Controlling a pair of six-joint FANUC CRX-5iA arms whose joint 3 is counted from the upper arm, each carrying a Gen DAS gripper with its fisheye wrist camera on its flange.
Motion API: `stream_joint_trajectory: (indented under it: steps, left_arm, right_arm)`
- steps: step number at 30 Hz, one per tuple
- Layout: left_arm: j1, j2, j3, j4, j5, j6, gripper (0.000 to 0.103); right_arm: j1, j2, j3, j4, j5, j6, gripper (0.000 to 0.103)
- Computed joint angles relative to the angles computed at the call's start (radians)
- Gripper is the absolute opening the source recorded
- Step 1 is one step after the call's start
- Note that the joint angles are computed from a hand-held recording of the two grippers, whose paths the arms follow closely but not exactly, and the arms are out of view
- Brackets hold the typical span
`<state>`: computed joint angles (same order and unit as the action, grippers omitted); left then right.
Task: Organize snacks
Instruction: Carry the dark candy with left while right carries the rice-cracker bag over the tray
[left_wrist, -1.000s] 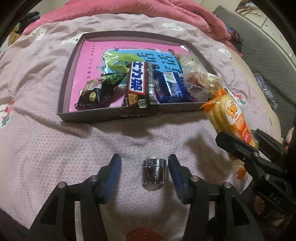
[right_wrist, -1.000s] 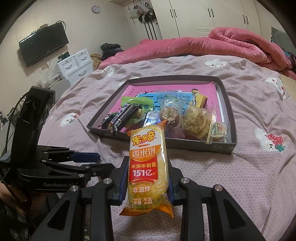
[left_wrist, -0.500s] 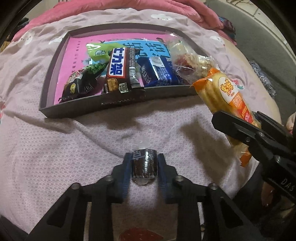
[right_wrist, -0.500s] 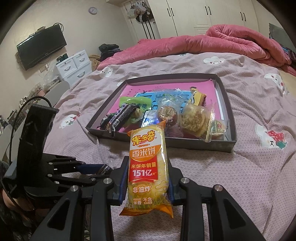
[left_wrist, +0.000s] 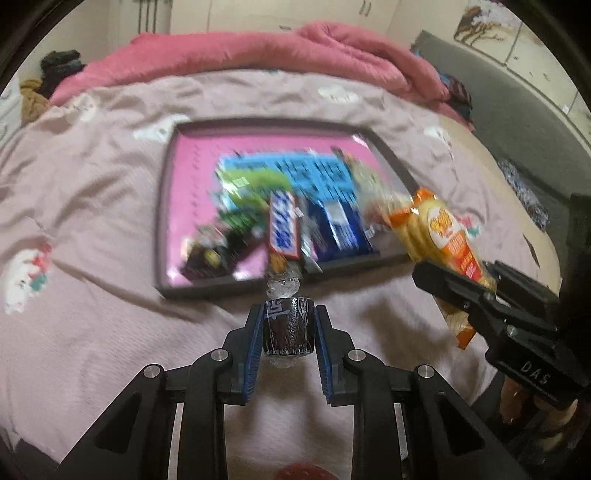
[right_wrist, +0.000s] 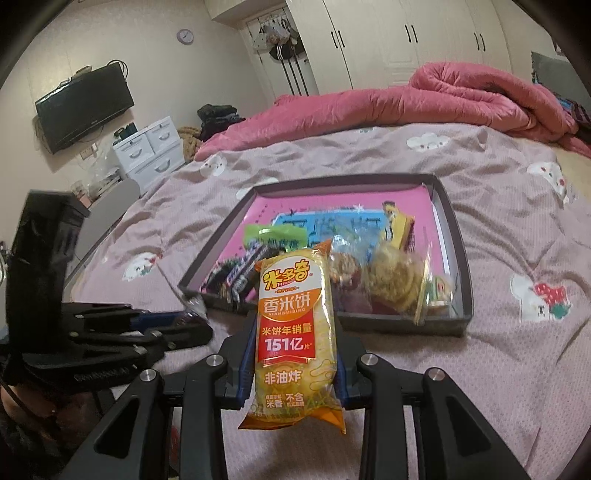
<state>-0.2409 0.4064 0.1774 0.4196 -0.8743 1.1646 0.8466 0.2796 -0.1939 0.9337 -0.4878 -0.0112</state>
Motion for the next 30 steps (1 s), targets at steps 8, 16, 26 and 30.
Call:
stream_joint_trajectory:
  steps: [8,16,26,30]
  left_arm:
    - [0.034,0.027,0.06,-0.02,0.039,0.063,0.027]
    - [0.048,0.079,0.113,-0.027,0.049,0.091,0.027]
    - [0.057,0.123,0.141,-0.006,0.043,0.089,0.027]
    - [0.058,0.134,0.147,0.002,0.033,0.086,0.027]
  right_arm:
    - [-0.012,0.058,0.089,0.017,-0.018,-0.003,0.034]
    - [-0.017,0.116,0.181,-0.044,-0.063,0.046,0.034]
    - [-0.018,0.172,0.269,-0.164,-0.123,0.124,0.034]
    - [-0.02,0.192,0.3,-0.196,-0.147,0.146,0.034]
